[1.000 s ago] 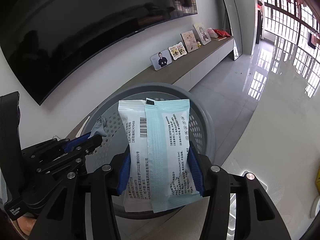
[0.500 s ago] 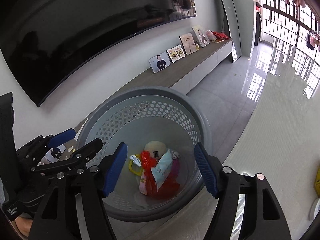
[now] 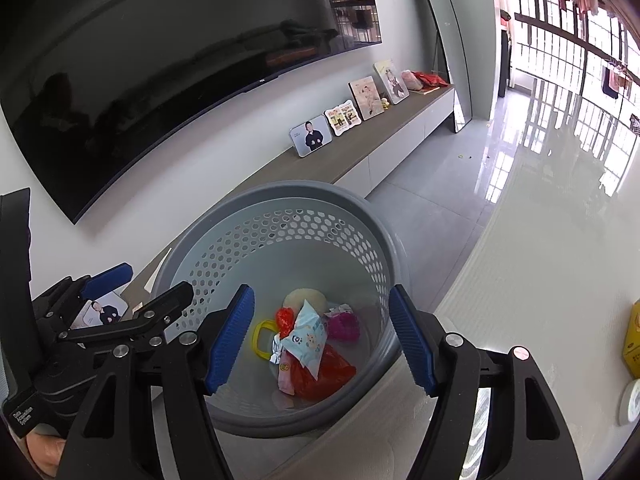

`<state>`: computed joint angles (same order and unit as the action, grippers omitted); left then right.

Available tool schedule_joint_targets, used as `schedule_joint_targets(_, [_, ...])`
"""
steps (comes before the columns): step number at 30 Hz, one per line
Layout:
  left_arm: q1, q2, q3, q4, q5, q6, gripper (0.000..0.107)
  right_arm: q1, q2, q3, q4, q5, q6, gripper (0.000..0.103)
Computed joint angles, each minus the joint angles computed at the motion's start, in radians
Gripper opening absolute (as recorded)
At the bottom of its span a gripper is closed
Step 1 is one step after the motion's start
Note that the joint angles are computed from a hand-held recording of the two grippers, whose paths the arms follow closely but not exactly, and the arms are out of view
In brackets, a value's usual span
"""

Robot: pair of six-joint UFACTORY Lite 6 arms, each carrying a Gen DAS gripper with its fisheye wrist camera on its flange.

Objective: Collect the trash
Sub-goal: 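Open both tools to drop the cloth and packet into the basket, then move both open tools back over the table toward the yellow box and white lid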

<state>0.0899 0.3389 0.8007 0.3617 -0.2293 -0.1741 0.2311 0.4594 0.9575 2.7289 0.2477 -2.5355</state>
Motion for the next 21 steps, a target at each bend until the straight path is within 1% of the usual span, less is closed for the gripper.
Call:
schedule_joint_targets(4, [-0.009, -0.021, -0.022, -0.039, -0.002, 0.039, 0.087, -0.01, -0.041, -0.046, 0.035, 0.011, -0.017, 0.067])
schedule_joint_targets(5, [-0.018, -0.028, -0.028, -0.061, 0.0, 0.055, 0.087, -0.01, -0.054, -0.059, 0.059, 0.011, -0.035, 0.067])
schedule_joint_targets(8, [-0.03, -0.052, -0.051, -0.05, -0.005, 0.042, 0.088, -0.015, -0.115, -0.117, 0.155, 0.011, -0.113, 0.067])
schedule_joint_targets(13, [-0.069, -0.089, -0.091, -0.021, -0.016, -0.001, 0.09, -0.055, -0.241, -0.26, 0.213, 0.035, -0.152, 0.067])
schedule_joint_targets(18, [-0.152, -0.154, -0.151, -0.072, -0.017, 0.029, 0.091, -0.113, -0.385, -0.426, 0.323, 0.048, -0.266, 0.067])
schedule_joint_targets(21, [-0.219, -0.196, -0.181, -0.094, -0.012, 0.022, 0.092, -0.18, -0.487, -0.529, 0.324, 0.051, -0.286, 0.067])
